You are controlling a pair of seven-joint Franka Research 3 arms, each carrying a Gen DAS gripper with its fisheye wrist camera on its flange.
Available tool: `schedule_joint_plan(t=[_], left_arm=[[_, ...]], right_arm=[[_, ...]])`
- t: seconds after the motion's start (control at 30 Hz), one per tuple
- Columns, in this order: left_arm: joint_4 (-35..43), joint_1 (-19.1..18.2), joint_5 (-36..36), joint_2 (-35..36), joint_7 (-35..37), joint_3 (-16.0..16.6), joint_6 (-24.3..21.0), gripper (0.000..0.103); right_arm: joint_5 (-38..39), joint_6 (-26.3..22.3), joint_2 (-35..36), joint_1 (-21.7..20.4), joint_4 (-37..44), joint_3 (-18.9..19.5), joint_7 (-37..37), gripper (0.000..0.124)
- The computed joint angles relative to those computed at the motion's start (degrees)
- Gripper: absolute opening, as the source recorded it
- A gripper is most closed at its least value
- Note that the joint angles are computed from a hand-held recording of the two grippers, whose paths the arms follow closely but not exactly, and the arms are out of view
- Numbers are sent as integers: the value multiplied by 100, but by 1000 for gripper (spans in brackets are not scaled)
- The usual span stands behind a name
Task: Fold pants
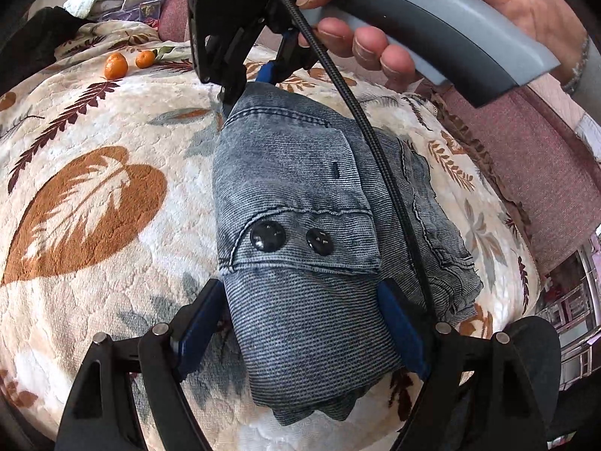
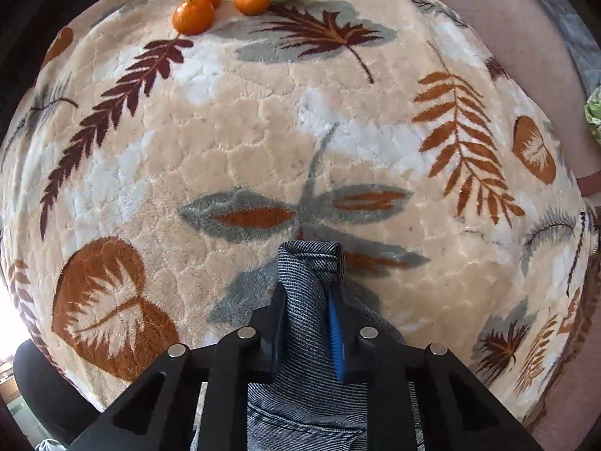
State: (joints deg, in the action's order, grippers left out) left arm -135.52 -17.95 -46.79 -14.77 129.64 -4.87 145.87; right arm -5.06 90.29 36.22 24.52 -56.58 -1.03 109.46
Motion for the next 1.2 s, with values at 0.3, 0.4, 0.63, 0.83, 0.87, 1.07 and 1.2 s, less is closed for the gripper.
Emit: schedule_joint_plan(t=[0.3, 0.4, 0.63, 0.83, 0.87, 1.07, 1.2], left_arm=[[-80, -60, -44, -22, 117, -36, 185, 84], [-142, -114, -48, -61, 144, -43, 302, 84], [-182, -110, -185, -158, 223, 98, 99, 84], [-329, -134, -582, -409, 524, 245, -9, 84], [-388, -137, -683, -484, 606, 269, 52, 84], [-531, -164, -1193, -667, 788, 418, 424, 84], [-523, -16, -990, -613, 460, 376, 496, 84]], right_arm=[[-999, 1430, -1205, 140, -1818, -212, 980, 20], [-1464, 1737, -1660, 95, -2239, -272, 1684, 21], [562, 3145, -3207, -520, -4281, 369, 1491, 23], [1124, 3854, -4176, -773, -6122, 451, 2029, 22], [995, 3996, -4390, -802, -6283, 516, 2112, 23], [793, 4371, -5370, -909, -7321, 825, 2361, 61], [1014, 4860, -5974, -1003, -8104, 893, 2470, 67]])
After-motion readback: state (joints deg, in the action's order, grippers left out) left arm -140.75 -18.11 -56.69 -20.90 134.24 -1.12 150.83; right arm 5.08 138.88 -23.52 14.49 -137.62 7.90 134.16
